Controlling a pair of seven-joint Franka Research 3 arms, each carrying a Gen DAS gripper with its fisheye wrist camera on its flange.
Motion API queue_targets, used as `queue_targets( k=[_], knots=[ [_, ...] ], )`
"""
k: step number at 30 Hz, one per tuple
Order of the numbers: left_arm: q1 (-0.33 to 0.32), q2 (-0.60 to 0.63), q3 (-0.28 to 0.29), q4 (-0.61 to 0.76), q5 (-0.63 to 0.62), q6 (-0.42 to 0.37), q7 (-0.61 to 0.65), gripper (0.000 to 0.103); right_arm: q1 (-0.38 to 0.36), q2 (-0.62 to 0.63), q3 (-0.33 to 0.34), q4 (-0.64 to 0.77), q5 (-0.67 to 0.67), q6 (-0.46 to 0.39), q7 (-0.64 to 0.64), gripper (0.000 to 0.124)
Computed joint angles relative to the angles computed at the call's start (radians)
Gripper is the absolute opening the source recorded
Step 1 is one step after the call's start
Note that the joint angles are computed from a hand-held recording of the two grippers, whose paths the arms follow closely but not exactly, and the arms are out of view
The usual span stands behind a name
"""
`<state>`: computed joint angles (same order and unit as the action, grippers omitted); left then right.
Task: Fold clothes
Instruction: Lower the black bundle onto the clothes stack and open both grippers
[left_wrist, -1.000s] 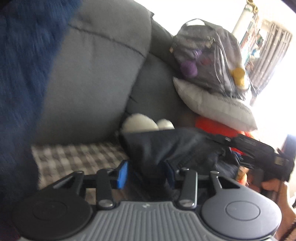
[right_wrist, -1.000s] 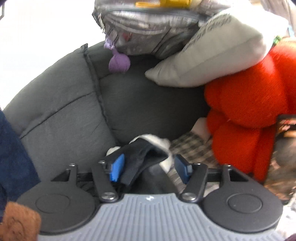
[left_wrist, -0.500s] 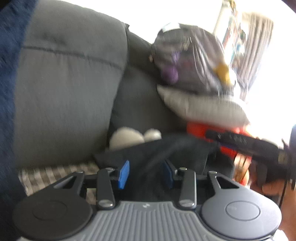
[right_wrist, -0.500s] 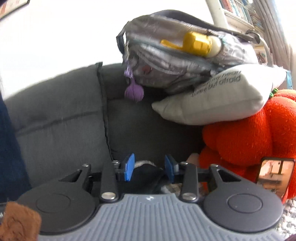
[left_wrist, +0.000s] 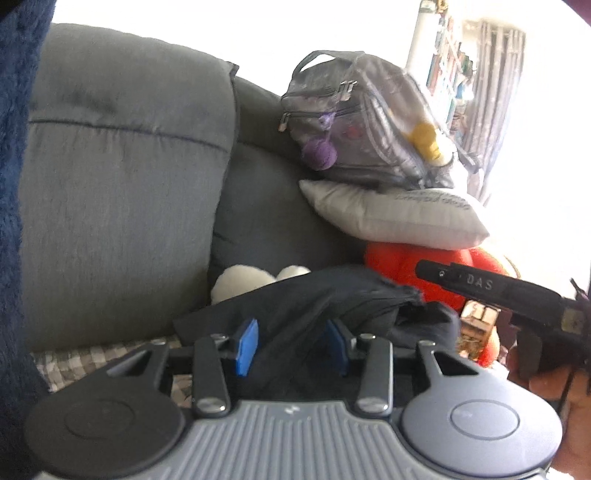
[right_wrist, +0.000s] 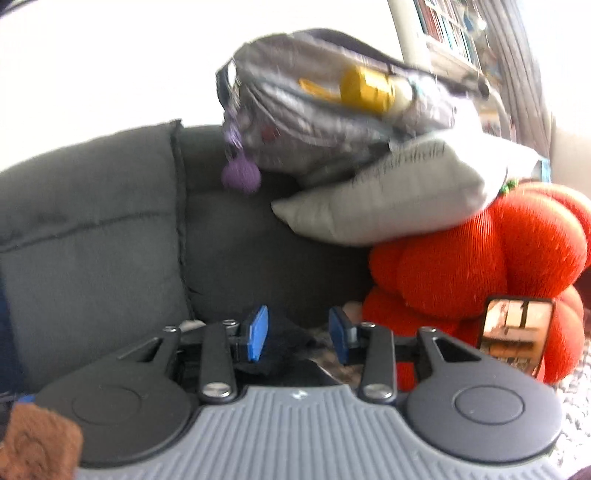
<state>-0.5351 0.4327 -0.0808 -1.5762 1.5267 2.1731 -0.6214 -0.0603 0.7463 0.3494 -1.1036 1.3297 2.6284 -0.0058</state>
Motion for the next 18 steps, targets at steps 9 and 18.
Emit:
queue_targets(
  k=[9, 18],
  knots=[
    [0.006, 0.054, -0.005, 0.073, -0.028, 0.11, 0.118, 0.044, -0.01, -0.081, -0.056, -0.152, 0.091, -0.041, -0.054, 0.04],
    [-0.037, 0.08, 0.02, 0.139, -0.16, 0.087, 0.195, 0.056, -0.04, -0.112, -0.068, -0.183, 0.017, -0.07, 0.149, 0.045]
  ],
)
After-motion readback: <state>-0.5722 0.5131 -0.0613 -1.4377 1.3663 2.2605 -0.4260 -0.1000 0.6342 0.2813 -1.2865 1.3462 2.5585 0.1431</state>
